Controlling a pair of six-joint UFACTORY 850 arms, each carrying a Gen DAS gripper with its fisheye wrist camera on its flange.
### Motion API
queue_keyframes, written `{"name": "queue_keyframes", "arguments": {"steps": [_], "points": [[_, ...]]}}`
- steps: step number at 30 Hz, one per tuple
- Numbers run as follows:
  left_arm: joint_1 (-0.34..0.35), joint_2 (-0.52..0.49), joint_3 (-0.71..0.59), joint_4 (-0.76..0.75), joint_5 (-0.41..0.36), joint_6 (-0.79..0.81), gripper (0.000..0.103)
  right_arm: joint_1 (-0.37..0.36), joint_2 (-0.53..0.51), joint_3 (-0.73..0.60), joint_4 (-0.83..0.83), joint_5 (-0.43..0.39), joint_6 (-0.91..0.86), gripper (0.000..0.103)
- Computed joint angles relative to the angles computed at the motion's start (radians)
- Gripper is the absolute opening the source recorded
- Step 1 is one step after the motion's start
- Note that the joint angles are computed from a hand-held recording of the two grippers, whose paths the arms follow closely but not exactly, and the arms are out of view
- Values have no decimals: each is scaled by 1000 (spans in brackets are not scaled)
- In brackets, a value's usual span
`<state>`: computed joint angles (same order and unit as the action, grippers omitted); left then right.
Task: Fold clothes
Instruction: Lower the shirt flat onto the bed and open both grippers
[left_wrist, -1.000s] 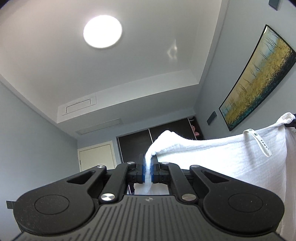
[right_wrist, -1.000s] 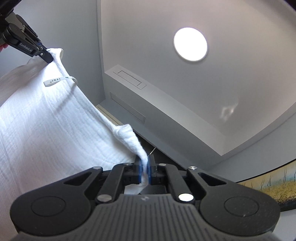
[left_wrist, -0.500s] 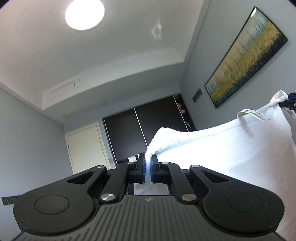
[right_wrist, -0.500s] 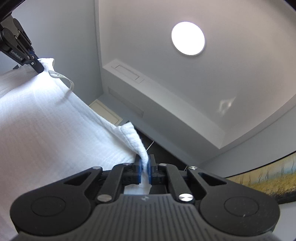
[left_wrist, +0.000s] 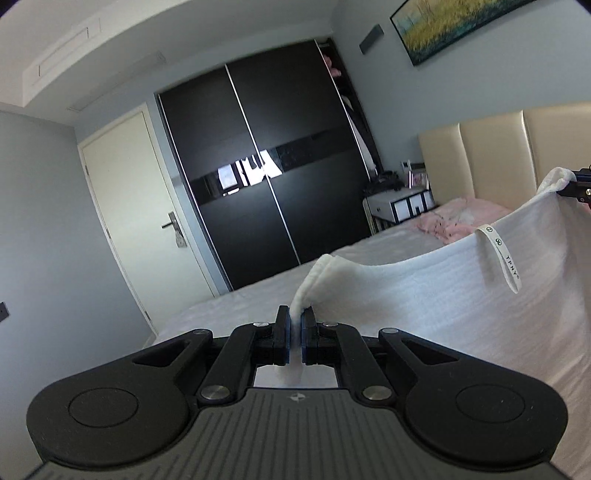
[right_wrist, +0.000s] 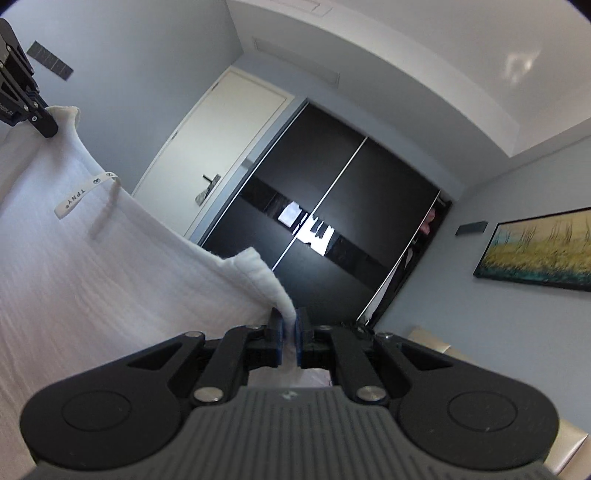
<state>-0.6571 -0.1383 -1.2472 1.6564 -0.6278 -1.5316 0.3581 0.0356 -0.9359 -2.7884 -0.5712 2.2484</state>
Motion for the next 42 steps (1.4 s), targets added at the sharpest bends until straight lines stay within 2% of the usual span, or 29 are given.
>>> {"name": "queue_keyframes", "arguments": {"steps": [6, 13, 18, 22, 26, 29, 33, 35, 37, 42], "points": [[99, -214, -162, -127, 93, 139, 3, -22, -271, -180, 84, 53, -58, 7], [167, -435, -317, -308, 148, 341, 4, -52, -569, -434, 202, 158, -169, 7], [203, -571, -439, -508, 163, 517, 4, -51, -741, -582, 326, 207, -292, 7], [225, -651, -517, -679, 160, 666, 7, -50, -837, -665, 441, 251, -389, 10], [243, -712, -584, -861, 147, 808, 11, -45, -877, -694, 514, 257, -459, 31], [251, -718, -581, -925, 151, 840, 16, -54, -908, -769, 658, 305, -609, 32], [247, -680, -521, -898, 167, 802, 18, -62, -867, -724, 615, 322, -557, 32], [246, -647, -476, -888, 185, 782, 26, -66, -839, -691, 596, 338, -515, 36], [242, -604, -418, -874, 200, 750, 39, -69, -793, -632, 569, 349, -462, 36], [222, -470, -245, -818, 233, 675, 42, -75, -640, -436, 332, 355, -189, 42]]}}
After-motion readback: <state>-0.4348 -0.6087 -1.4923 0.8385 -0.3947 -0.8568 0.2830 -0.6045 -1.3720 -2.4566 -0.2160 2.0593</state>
